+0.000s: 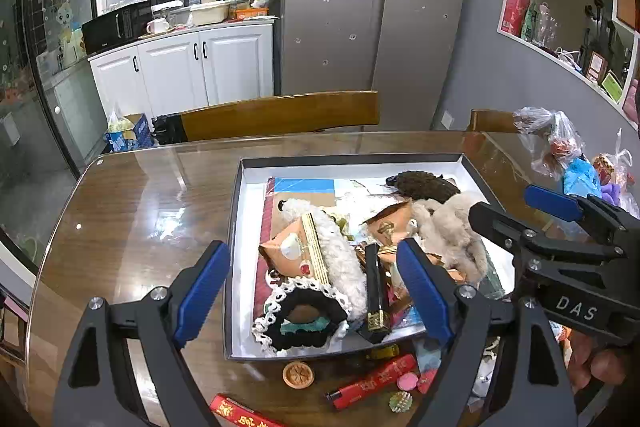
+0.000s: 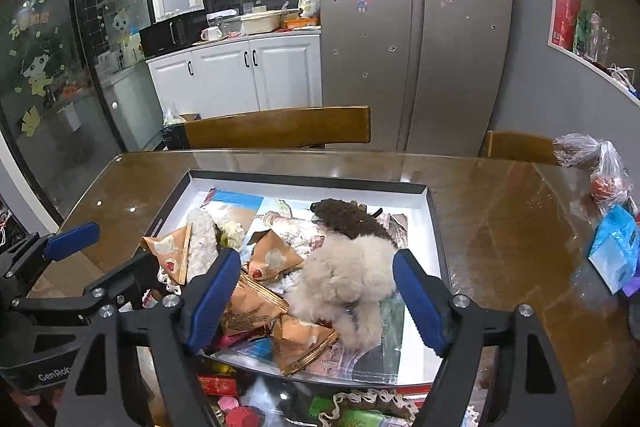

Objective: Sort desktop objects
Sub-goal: 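Withdraw both open tools from the box back over the table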

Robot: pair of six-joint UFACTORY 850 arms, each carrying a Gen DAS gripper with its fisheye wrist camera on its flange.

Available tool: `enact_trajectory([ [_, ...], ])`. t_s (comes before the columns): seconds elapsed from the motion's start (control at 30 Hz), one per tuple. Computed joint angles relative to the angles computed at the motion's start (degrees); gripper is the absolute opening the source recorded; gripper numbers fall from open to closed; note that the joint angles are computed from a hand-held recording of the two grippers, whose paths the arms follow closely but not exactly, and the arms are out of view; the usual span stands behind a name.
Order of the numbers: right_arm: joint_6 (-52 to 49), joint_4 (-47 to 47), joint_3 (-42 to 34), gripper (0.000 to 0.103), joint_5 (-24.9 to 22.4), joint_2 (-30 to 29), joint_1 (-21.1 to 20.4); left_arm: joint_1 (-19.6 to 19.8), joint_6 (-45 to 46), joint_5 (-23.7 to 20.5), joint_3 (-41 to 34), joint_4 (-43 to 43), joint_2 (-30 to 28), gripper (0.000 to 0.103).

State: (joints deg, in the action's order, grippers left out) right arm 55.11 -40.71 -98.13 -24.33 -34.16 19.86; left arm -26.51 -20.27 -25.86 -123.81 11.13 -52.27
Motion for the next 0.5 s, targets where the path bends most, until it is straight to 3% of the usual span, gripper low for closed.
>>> enact_trajectory([
  [0.5, 6.8, -6.6, 9.0, 0.081, 0.6, 8.3, 2.3, -0.5, -5.9, 5.4, 19.2, 3.2, 13.8, 0.086],
])
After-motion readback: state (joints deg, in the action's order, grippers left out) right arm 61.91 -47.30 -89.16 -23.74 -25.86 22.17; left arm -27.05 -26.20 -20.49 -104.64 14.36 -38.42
